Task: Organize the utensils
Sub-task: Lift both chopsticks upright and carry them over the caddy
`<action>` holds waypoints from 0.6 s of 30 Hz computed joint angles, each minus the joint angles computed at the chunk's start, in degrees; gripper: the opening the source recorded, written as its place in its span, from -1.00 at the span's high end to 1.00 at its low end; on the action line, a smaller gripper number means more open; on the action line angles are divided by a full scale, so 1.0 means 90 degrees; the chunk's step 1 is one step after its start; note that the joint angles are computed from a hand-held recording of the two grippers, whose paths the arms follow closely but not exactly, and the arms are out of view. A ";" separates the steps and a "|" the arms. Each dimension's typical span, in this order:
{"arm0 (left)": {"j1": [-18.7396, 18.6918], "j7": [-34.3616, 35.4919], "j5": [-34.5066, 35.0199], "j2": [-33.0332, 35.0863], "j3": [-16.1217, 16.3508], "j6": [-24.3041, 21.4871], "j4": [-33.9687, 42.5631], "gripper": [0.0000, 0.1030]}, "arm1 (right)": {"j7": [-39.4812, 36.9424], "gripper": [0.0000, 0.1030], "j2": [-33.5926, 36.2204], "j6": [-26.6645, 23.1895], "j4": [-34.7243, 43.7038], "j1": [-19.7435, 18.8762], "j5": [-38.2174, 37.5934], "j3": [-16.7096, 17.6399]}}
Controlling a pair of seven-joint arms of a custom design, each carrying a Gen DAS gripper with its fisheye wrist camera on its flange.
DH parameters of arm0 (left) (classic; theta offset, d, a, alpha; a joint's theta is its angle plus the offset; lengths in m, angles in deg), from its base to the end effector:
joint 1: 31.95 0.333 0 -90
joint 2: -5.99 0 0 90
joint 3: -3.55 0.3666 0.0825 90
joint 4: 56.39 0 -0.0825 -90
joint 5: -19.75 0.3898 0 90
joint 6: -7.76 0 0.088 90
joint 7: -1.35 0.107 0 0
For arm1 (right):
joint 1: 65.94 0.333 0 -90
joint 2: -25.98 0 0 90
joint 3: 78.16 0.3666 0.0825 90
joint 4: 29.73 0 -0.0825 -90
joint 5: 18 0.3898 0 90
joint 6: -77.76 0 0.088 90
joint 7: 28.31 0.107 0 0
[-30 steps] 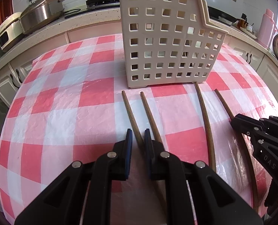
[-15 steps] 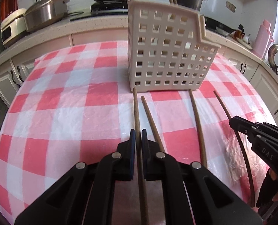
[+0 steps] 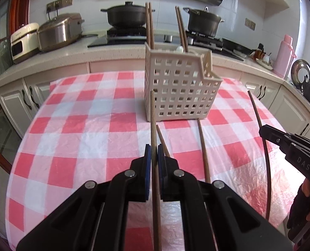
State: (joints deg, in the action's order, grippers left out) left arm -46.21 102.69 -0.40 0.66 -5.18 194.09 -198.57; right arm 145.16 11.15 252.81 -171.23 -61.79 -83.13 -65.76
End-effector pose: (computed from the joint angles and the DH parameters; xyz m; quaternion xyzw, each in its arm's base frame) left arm 0.4814 -0.1688 0.4709 -0.5623 0.7149 -0.3507 0.2230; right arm 0.4197 0.2049 0.4933 -0.6207 0.6530 -0.2531 0.3525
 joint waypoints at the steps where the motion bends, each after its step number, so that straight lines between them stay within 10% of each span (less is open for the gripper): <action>1: -0.0031 0.0011 -0.0010 -0.0080 0.0016 0.0047 -0.0063 0.88 | 0.0094 0.87 -0.0074 0.0014 -0.0013 -0.0040 -0.0091 0.0043; 18: -0.0057 -0.0439 0.0406 -0.1165 0.0039 0.0701 -0.0857 0.88 | 0.1009 0.87 -0.0984 -0.0066 -0.0183 -0.0209 -0.0935 0.0452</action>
State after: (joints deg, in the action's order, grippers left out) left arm -46.73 98.74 3.25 -9.83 -4.83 200.40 -206.28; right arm 154.24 2.29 252.22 -172.88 -63.67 -91.54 -61.70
